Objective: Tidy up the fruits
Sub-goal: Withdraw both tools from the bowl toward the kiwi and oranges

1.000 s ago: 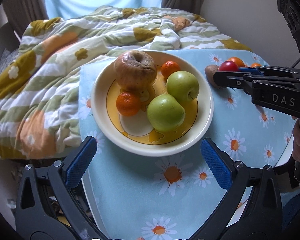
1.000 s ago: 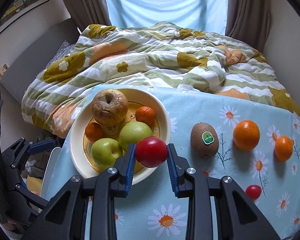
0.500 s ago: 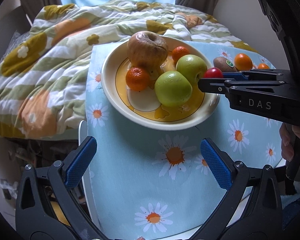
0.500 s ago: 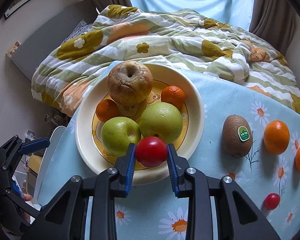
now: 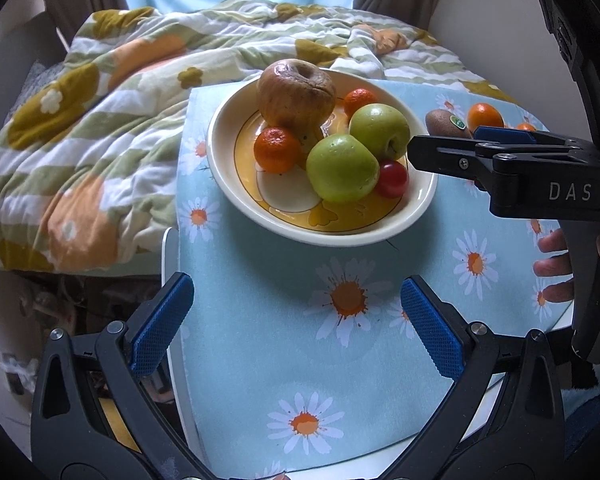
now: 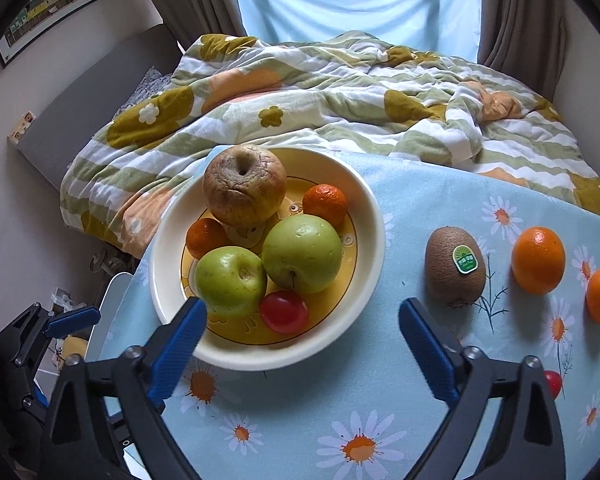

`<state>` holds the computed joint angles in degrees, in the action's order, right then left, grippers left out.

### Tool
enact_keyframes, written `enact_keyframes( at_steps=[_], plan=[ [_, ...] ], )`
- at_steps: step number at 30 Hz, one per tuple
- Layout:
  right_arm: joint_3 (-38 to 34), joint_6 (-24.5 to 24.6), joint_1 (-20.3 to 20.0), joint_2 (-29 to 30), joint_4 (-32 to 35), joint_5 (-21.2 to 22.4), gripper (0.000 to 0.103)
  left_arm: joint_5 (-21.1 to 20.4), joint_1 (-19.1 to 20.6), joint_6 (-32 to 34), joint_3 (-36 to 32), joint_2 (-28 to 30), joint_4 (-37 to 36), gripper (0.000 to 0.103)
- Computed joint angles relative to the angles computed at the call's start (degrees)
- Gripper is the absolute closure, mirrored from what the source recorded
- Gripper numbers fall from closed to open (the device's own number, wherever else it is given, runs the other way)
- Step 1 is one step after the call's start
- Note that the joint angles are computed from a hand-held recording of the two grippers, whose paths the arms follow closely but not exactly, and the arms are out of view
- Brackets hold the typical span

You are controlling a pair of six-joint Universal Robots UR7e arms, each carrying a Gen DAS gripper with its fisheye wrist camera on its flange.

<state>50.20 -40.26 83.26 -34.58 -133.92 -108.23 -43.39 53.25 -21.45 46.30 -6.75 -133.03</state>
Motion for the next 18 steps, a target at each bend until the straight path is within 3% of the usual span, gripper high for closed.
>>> enact_keyframes(
  at_steps=[10,18],
  plan=[
    [4.6,2.07,-0.11,-5.03,-3.6,1.53,0.0,1.8,-1.71,3.11,-0.76,-0.57,-0.64,0.0],
    [6.97,2.8,-0.62,-9.94,-5.19,-0.74,0.0,1.61,-3.2,7.2,-8.42,2.58,0.81,0.0]
  ],
)
